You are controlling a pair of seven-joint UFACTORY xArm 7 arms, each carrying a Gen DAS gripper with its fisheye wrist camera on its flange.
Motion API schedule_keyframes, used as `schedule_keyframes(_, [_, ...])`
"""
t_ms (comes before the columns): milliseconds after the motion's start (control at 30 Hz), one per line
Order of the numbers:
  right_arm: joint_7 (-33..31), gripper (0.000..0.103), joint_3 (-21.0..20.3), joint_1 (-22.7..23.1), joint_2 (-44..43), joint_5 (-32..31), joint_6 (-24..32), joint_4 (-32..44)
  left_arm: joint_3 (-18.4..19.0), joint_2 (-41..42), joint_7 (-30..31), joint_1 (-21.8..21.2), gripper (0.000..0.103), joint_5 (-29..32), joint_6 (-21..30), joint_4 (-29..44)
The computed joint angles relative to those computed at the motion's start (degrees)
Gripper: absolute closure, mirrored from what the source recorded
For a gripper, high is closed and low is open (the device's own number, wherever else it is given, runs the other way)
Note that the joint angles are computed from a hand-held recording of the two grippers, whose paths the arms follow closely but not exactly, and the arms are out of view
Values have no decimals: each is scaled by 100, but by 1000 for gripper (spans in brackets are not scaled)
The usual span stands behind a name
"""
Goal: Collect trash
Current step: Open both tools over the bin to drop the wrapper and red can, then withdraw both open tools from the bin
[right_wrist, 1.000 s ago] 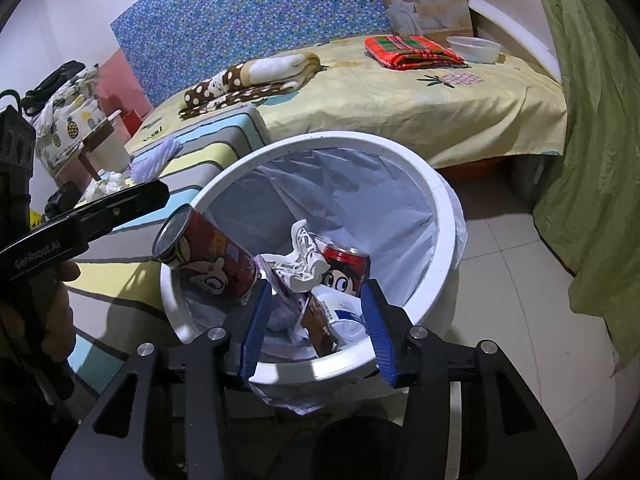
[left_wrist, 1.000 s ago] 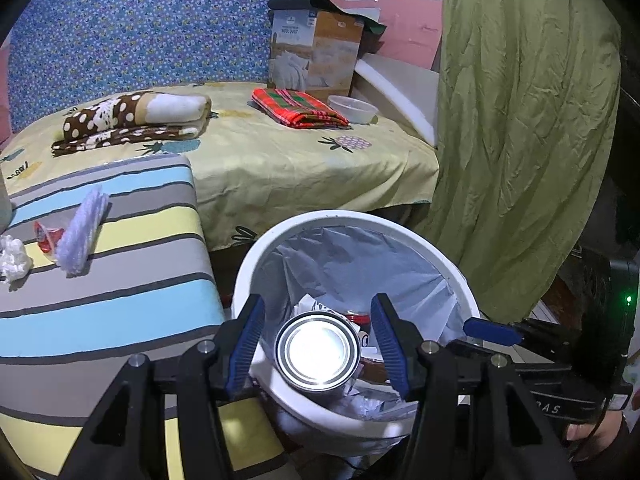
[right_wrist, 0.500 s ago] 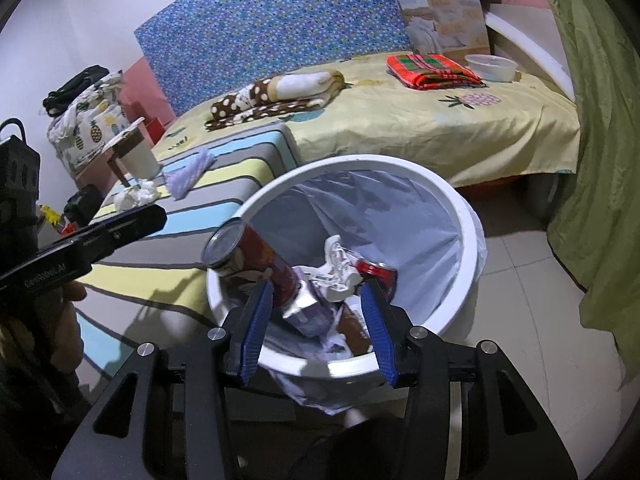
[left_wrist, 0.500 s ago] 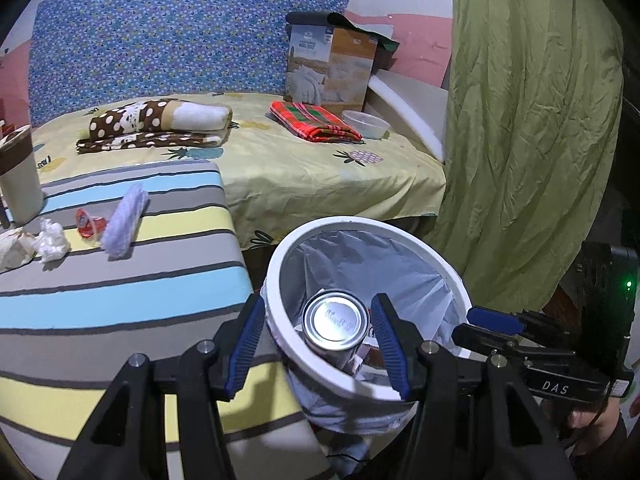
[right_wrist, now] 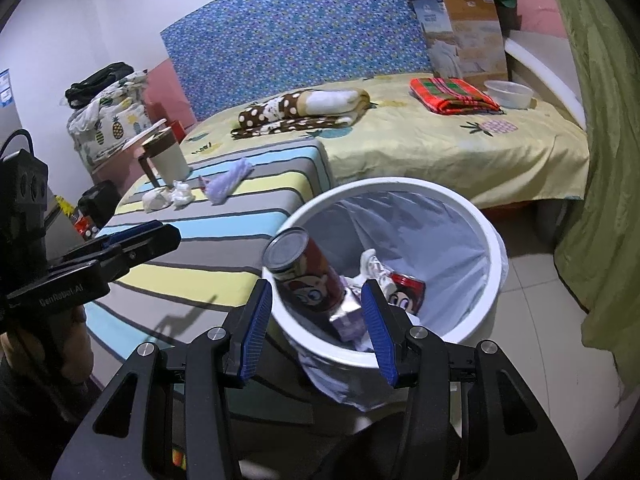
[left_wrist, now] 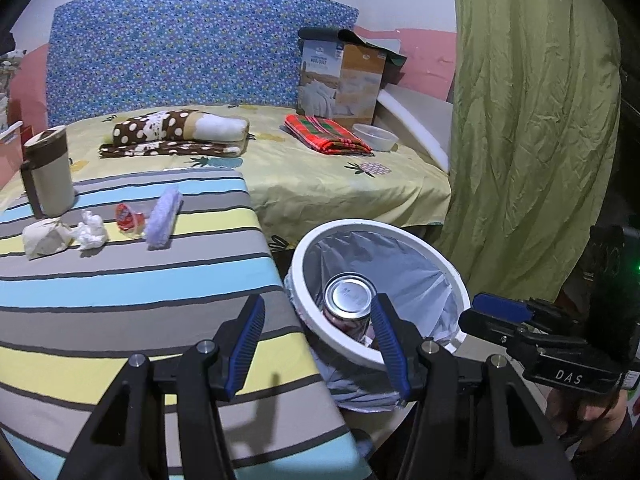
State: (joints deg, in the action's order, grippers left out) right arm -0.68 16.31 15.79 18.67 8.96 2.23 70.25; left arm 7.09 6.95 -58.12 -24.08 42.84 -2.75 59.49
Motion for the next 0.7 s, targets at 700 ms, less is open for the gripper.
schedule_keyframes(700, [-44,54,-12,448,174,-382,11,414,-373,-914,-3167,962,46,3140,331,-537])
